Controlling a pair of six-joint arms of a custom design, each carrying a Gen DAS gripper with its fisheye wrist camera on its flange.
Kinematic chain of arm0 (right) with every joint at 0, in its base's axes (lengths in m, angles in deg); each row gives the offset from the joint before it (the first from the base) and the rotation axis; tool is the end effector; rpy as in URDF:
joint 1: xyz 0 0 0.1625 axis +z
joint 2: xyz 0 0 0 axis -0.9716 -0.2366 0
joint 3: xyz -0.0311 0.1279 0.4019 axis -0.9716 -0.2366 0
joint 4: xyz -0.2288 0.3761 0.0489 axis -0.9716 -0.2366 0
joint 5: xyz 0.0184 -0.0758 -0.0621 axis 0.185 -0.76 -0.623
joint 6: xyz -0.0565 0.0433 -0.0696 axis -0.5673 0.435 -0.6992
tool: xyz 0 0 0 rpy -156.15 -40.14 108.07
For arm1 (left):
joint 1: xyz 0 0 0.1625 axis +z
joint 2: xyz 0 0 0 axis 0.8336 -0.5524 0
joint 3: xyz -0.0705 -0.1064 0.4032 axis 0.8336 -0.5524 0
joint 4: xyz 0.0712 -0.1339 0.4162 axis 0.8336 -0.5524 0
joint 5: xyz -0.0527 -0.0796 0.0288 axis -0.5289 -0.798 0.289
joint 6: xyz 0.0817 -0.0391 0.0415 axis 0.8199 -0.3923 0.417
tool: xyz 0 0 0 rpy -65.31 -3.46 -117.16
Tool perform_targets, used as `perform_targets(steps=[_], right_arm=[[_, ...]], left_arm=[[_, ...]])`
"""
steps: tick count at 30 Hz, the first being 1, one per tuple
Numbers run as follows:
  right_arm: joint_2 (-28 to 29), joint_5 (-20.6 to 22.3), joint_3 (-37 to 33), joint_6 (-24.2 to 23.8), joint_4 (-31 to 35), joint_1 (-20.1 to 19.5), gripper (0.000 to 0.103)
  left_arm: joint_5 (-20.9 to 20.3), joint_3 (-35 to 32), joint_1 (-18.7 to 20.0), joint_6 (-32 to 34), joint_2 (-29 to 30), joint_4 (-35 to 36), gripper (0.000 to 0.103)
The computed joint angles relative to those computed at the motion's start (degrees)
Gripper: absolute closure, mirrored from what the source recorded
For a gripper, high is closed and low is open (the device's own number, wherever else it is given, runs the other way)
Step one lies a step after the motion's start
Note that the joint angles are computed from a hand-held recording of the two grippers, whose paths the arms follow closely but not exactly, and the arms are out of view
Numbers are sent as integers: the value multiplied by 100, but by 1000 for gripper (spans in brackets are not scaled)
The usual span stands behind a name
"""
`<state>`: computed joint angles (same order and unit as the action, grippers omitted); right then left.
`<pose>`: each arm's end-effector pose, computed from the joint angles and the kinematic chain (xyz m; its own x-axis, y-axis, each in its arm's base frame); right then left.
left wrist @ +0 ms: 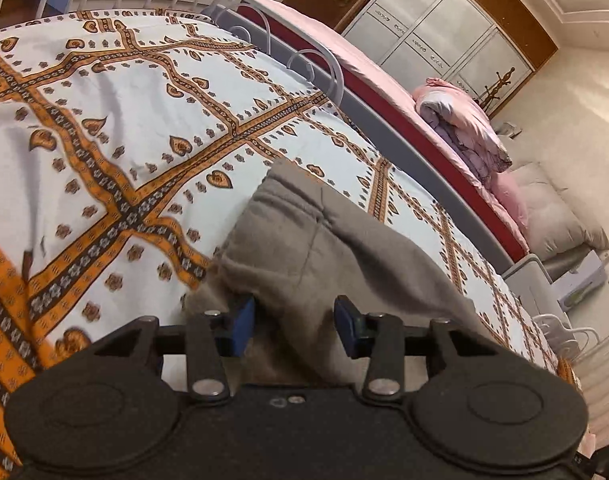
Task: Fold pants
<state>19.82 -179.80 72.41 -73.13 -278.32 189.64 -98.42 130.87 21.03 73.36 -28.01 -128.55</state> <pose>0.2505 -0.3562 0.0814 -0.9853 0.0827 0.1492 -0.0598 0.6518 -0.7561 0.0617 -0.4754 0.4125 -0.9801 -0.0146 -0.1980 0.1271 0.7199 -0.6823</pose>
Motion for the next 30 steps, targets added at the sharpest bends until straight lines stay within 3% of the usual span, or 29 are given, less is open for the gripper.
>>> perform_targets(steps=[5,8,11,12,14,19,22,25,27,30], right_arm=[[76,68,-70,165,-84,-46,46],[158,23,-215,389,-13,-70,63],[122,259,-274,742,78,-217,76],[110,239,-336,751,184,-233,87],[107,171,-410,643,259,-229,95],[-31,92,-296,-125,-318,193,96],[-122,134,-140,-120,-405,486,96],[36,-32,-43,-101,-19,490,96],[232,-149,-39,106,309,349,96],[341,-91,27,110,-18,330,96]], left_arm=[[111,-13,-46,-60,192,-229,76],[108,31,-16,-125,224,-412,81],[138,-17,5,-121,280,-371,87],[160,-50,-5,-120,309,-350,89],[72,-89,-29,-68,305,-432,91],[-400,-46,-82,468,-48,-629,94],[-204,-36,-39,769,-230,-204,94],[219,-49,89,657,-87,313,95],[199,98,78,635,-103,-8,95],[261,167,-68,725,-170,-189,95]])
